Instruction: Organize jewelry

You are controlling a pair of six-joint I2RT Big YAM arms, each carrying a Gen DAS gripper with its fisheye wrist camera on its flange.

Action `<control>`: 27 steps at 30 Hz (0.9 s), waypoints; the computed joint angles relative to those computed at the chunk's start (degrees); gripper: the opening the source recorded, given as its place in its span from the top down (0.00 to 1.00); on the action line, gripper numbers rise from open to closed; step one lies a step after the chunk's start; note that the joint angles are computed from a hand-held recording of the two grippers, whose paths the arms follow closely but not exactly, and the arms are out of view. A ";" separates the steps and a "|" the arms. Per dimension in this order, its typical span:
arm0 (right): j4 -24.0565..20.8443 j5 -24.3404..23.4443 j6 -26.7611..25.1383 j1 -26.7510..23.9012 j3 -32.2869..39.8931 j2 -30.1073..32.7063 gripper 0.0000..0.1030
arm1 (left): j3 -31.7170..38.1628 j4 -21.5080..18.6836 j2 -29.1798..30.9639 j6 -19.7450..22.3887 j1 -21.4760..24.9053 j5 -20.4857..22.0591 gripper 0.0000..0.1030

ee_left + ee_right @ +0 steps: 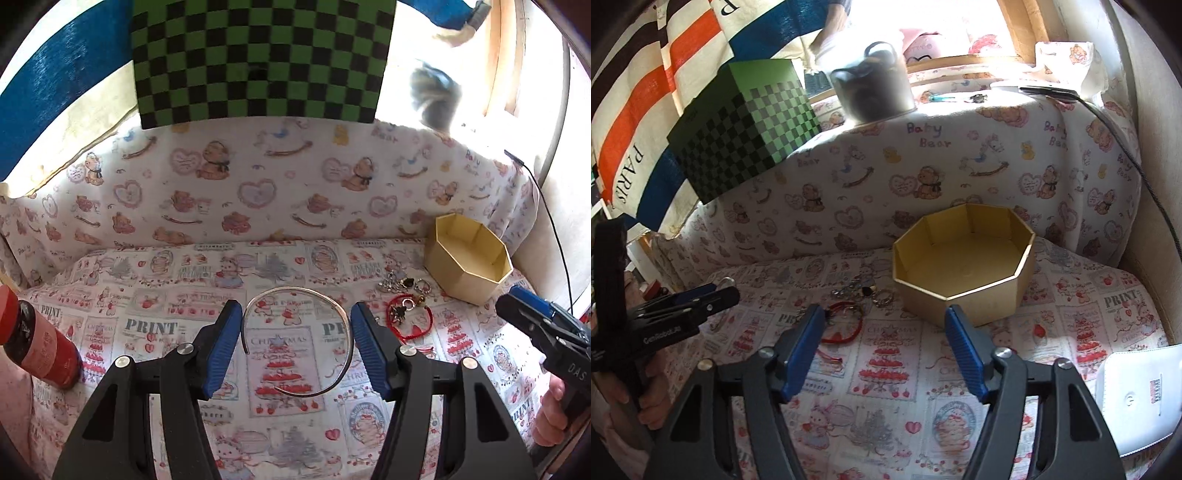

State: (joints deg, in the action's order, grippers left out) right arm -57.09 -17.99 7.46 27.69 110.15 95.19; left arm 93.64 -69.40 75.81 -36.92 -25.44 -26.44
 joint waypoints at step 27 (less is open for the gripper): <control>-16.53 5.71 -5.41 7.55 21.86 16.77 0.94 | -5.67 6.12 -3.92 -7.48 4.50 -2.15 0.42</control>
